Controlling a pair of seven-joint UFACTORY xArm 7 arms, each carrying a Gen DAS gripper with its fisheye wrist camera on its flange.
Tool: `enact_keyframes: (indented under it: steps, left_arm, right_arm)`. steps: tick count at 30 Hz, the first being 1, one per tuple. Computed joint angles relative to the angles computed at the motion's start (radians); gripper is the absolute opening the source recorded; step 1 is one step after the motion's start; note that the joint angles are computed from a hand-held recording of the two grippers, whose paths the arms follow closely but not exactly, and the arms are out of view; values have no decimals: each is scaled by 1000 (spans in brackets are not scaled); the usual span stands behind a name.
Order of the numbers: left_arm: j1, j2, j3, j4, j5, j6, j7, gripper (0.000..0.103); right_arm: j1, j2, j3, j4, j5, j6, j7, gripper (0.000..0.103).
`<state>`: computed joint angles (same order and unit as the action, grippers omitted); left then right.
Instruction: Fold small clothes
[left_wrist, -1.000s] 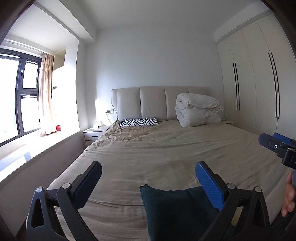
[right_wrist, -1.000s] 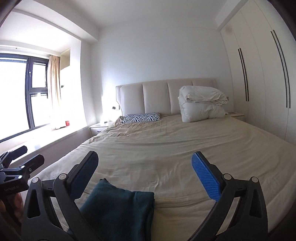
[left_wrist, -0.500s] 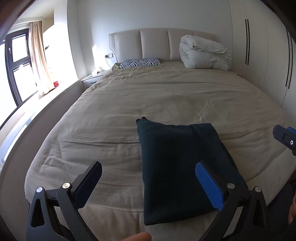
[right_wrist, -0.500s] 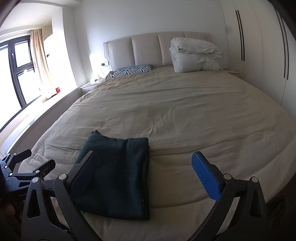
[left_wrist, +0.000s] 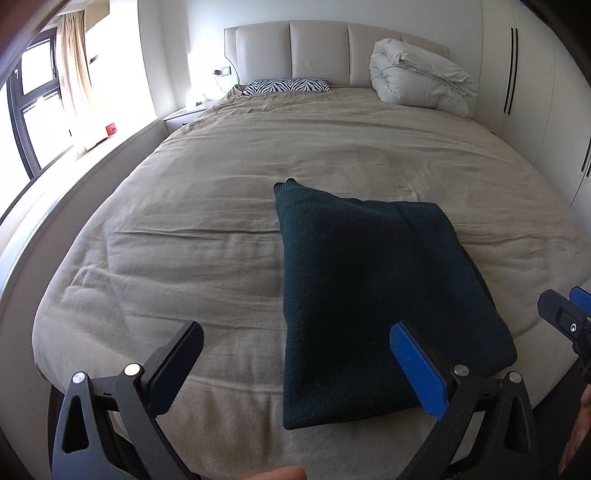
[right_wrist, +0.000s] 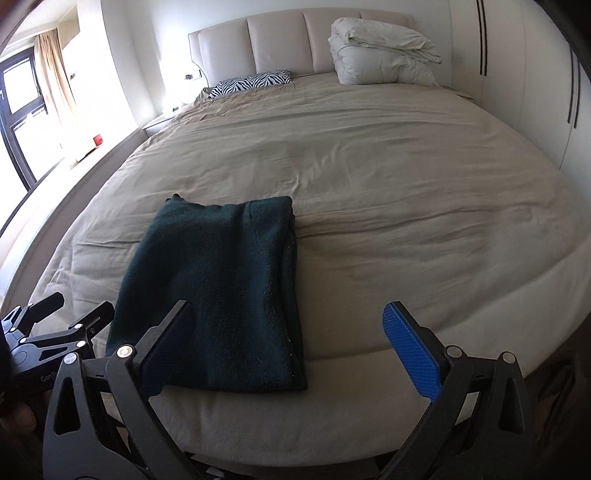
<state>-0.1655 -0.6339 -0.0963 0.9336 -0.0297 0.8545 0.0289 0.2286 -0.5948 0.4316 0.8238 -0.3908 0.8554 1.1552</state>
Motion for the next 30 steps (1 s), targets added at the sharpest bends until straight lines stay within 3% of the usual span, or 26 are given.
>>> enact_keyframes:
  steps: [30]
  left_arm:
    - [6, 13, 10, -24, -5, 23, -11, 103]
  right_arm:
    - [52, 90, -23, 18, 8, 26, 11, 103]
